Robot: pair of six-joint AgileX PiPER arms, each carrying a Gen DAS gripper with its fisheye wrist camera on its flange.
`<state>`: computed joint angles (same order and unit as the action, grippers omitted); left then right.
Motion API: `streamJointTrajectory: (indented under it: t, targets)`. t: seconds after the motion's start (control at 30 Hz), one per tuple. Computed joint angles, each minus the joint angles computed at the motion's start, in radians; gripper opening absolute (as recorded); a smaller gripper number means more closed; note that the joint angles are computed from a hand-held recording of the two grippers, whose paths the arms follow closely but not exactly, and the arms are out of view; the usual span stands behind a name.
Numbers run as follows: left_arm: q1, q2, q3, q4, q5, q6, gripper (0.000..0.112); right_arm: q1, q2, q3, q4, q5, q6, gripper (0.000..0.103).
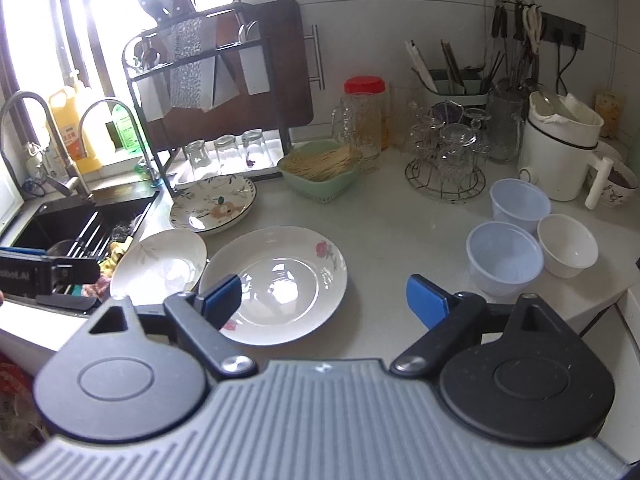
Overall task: Organize plates and bowls
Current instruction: 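Move both grippers toward the orange-rimmed leaf-pattern plate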
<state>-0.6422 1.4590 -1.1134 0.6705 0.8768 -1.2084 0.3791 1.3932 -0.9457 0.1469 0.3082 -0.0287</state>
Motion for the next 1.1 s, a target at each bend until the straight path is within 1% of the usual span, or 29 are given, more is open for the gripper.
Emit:
streamJointTrajectory:
  t: [0.03,0.13,0.17,0.3,0.37,0.43,0.6,0.7,0.8,0.87,0.97,1.1]
  targets:
    - [0.007,0.009,-0.009,-0.005,0.001,0.004,0.101,-0.003,0.010,-0.006,0.046,-0.002,-0.049,0.090]
    - [0.020,0.042,-0.044,-0.013,0.013,0.006,0.101,-0.018,0.049,-0.025,0.251,-0.019,-0.270,0.090]
    - [0.016,0.058,-0.066,-0.007,0.030,0.005,0.101,-0.020,0.064,-0.034,0.300,-0.018,-0.324,0.090]
    - [0.021,0.106,-0.141,0.008,0.088,0.001,0.101,-0.037,0.125,-0.081,0.512,0.025,-0.564,0.090]
    - [0.035,0.134,-0.181,-0.003,0.110,0.009,0.101,-0.049,0.158,-0.098,0.655,0.050,-0.719,0.090]
    - [0.053,0.159,-0.214,-0.019,0.123,0.017,0.101,-0.071,0.196,-0.131,0.740,0.110,-0.816,0.090]
    - [0.091,0.212,-0.299,-0.103,0.164,0.116,0.101,-0.095,0.258,-0.180,0.842,0.185,-0.952,0.090]
    - [0.113,0.231,-0.309,-0.139,0.164,0.164,0.101,-0.087,0.280,-0.191,0.830,0.200,-0.948,0.090]
    - [0.161,0.232,-0.280,-0.196,0.115,0.232,0.101,-0.064,0.296,-0.199,0.804,0.197,-0.906,0.090]
    - [0.192,0.229,-0.258,-0.212,0.091,0.265,0.101,-0.023,0.298,-0.197,0.713,0.138,-0.804,0.090]
    - [0.263,0.225,-0.224,-0.260,0.036,0.341,0.101,0.010,0.315,-0.213,0.672,0.117,-0.751,0.090]
    - [0.361,0.215,-0.175,-0.334,-0.050,0.478,0.101,0.076,0.358,-0.271,0.530,0.087,-0.555,0.090]
